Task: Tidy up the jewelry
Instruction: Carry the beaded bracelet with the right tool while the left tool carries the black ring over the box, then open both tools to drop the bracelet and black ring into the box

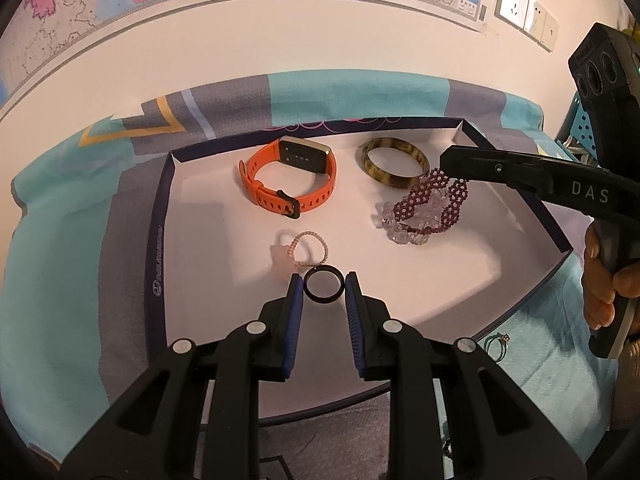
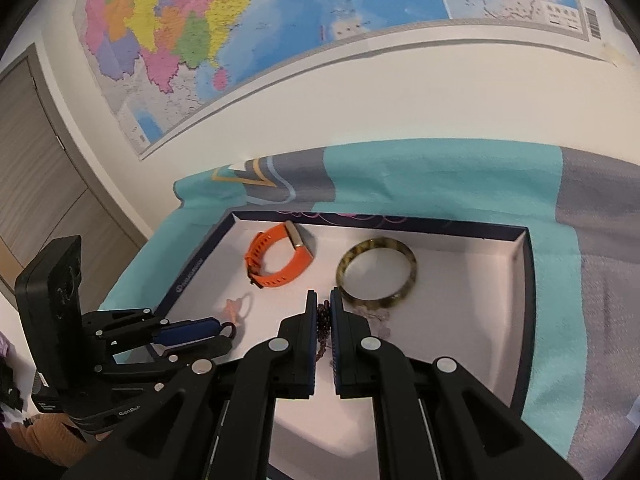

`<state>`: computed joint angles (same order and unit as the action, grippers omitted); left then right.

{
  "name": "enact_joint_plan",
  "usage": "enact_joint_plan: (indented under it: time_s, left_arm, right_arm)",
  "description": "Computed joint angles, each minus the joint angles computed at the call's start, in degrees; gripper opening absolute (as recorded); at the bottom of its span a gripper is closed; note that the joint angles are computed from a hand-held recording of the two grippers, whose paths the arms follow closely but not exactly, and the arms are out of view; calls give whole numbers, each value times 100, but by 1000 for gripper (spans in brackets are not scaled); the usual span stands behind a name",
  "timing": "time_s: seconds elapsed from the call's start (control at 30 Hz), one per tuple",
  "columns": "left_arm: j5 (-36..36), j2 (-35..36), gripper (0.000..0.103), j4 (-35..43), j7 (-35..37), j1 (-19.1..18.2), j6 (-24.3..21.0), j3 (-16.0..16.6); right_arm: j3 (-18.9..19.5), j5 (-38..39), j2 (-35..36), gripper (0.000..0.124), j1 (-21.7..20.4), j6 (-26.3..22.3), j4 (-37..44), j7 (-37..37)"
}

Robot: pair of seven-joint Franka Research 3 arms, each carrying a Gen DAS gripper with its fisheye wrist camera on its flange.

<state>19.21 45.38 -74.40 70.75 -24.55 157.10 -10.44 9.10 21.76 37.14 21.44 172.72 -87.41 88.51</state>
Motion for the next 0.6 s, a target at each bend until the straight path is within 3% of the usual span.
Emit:
enact_joint_plan:
  time_s: [0.37, 0.6]
  left_arm:
    - [1, 175, 22, 302, -33, -64, -221, 49]
    - [11, 190, 22, 332, -100, -79, -201, 77]
  right_arm:
    - [-446, -272, 21, 6, 290, -116, -10, 470]
    - [-530, -416, 12, 9, 310, -132, -67, 721]
